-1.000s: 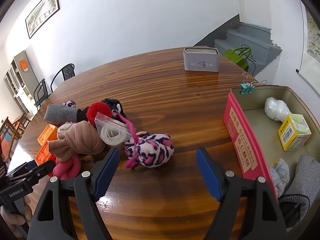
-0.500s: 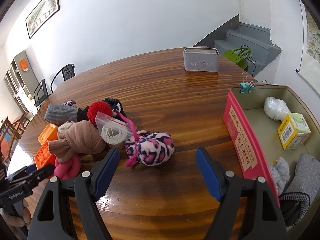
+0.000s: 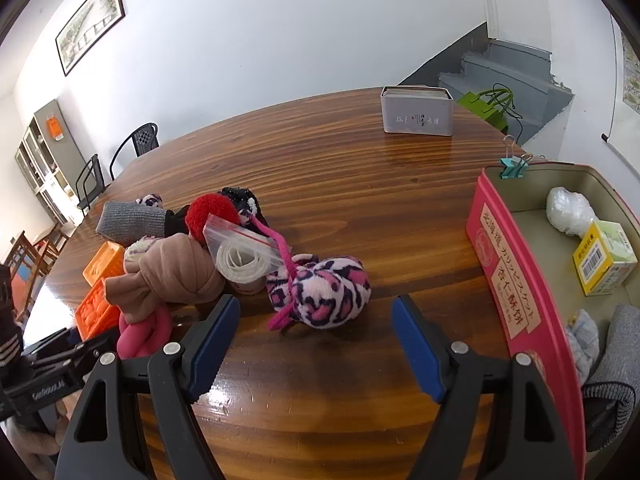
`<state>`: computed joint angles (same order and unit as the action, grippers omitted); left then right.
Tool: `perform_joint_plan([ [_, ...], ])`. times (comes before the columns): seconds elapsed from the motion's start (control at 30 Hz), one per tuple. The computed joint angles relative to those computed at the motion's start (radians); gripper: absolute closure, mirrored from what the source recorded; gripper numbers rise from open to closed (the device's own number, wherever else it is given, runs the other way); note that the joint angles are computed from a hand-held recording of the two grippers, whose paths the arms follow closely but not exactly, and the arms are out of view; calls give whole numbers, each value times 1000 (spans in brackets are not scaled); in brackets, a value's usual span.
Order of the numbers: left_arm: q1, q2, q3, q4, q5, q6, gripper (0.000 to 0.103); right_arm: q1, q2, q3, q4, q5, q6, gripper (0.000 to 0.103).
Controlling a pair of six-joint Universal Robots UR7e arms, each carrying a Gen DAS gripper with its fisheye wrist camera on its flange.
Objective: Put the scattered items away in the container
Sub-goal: 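Lift the orange cube with the left tool while the right tool grasps the leopard plush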
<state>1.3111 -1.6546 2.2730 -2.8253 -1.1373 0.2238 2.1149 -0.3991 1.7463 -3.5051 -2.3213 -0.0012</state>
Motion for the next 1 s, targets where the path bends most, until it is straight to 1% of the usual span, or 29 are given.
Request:
perform_joint_plan([
  [0.1,-18,-35,22,-20,4,13,42,-15,1,-19,38,3,22,22],
  [0.13,-25,-49,30,-27,3,17,46,-21,1,-24,50,3,29,22],
  [0.2,-29,-68,33,-32,-13,15,49,-31,0,-31,80,-1,51,22],
  [0.27,-31,-78,34,-37,-15,14,49,-40,0,-37,103,5,66,22],
  [0.37,-19,-67,22,-21,-10,13,49,-51,2,-47,135,23,81,22],
  [0.4,-8,-64,15,-12,-34,12,49,-50,5,-51,133,21,76,22],
  [0.43,-5,-67,13,3,-43,9,49,-48,8,-55,138,16,73,22],
  [0.5,-15,-67,18,-2,-24,18,48,-47,9,-54,144,29,69,28],
  [0.53,-22,-66,22,-2,-11,27,46,-44,11,-55,149,28,61,35],
  [0.57,-24,-63,22,13,-3,26,45,-41,12,-57,155,22,55,39],
  [0.6,-23,-58,18,34,-3,18,44,-37,14,-57,157,15,48,40],
  [0.67,-32,-47,24,40,34,7,41,-30,16,-51,149,8,36,42],
  [0.8,-22,-37,22,41,31,-6,40,-12,12,-33,107,0,10,42],
  [0.9,-22,-33,30,19,36,0,41,-3,7,-26,81,-1,-4,42],
  [1.0,-30,-42,41,-4,39,8,47,2,-1,-18,63,9,-9,42],
])
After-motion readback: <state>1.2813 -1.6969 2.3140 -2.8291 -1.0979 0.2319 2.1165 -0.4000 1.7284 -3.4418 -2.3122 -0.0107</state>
